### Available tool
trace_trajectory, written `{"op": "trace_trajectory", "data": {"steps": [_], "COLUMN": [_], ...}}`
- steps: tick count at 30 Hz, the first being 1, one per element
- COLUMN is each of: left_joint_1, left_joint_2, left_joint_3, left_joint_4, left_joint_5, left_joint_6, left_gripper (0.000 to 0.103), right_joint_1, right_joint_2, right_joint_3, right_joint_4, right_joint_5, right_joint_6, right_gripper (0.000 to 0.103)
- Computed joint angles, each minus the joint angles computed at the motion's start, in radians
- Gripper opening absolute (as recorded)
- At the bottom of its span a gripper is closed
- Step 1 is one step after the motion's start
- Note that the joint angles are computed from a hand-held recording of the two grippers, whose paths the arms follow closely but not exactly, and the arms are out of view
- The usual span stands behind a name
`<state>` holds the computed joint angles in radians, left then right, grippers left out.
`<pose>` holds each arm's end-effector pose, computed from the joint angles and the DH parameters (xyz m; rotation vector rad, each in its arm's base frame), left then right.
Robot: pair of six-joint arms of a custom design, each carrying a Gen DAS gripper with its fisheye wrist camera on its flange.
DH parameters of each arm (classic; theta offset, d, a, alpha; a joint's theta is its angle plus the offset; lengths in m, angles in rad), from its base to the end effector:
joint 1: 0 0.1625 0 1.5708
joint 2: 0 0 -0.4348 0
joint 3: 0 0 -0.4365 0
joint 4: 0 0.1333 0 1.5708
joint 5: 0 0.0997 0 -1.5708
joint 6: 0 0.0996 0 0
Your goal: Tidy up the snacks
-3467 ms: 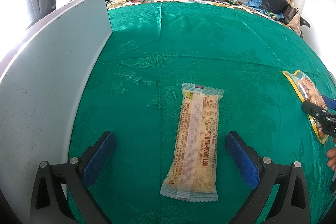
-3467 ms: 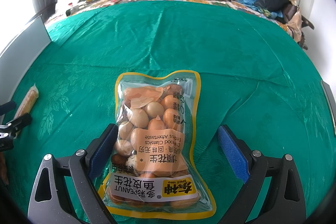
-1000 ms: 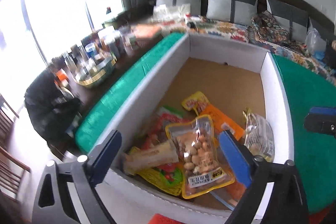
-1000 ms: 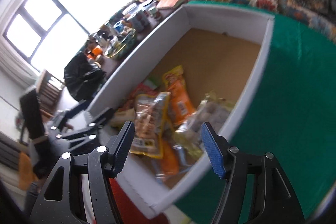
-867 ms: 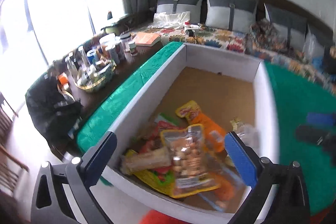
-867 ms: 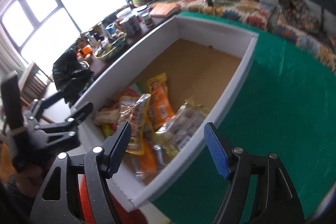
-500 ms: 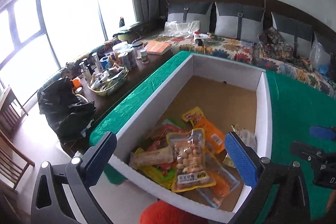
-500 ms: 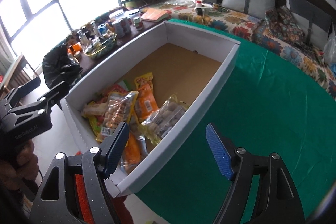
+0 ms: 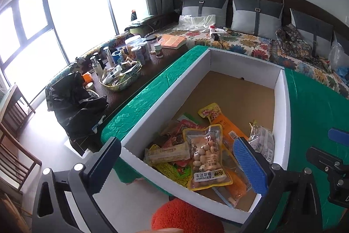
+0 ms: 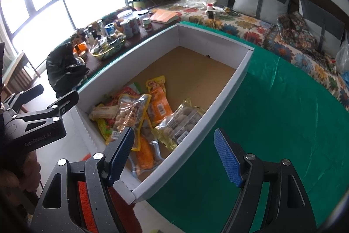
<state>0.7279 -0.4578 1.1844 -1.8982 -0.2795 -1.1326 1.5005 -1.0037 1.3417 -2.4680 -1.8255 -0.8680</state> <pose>-0.4430 -0.7015 0.0006 0.0125 1.9519 -0.9986 0.0531 -0.7867 0.3557 0.9285 -2.4511 0.5192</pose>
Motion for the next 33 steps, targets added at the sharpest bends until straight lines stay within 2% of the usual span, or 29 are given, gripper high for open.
{"op": "trace_trajectory", "data": {"steps": [3, 6, 12, 33], "left_joint_1": [-0.003, -0.001, 0.003, 0.005], "left_joint_2": [-0.001, -0.002, -0.008, -0.033], "left_joint_3": [0.020, 0.025, 0.026, 0.059], "left_joint_4": [-0.099, -0.118, -0.084, -0.135], "left_joint_5": [-0.012, -0.018, -0.034, -0.061], "left_joint_6": [0.078, 0.087, 0.052, 0.070], "left_gripper": [0.102, 0.102, 0.102, 0.102], "right_joint_1": [0.003, 0.007, 0.011, 0.033], "right_joint_2": [-0.004, -0.003, -0.001, 0.007], "right_joint_3": [0.008, 0.011, 0.016, 0.030], "right_joint_4": [-0.001, -0.004, -0.008, -0.048], "right_joint_5": [0.003, -0.002, -0.011, -0.041], "right_joint_6": [0.000, -0.006, -0.007, -0.033], "right_gripper": [0.079, 0.079, 0.079, 0.079]}}
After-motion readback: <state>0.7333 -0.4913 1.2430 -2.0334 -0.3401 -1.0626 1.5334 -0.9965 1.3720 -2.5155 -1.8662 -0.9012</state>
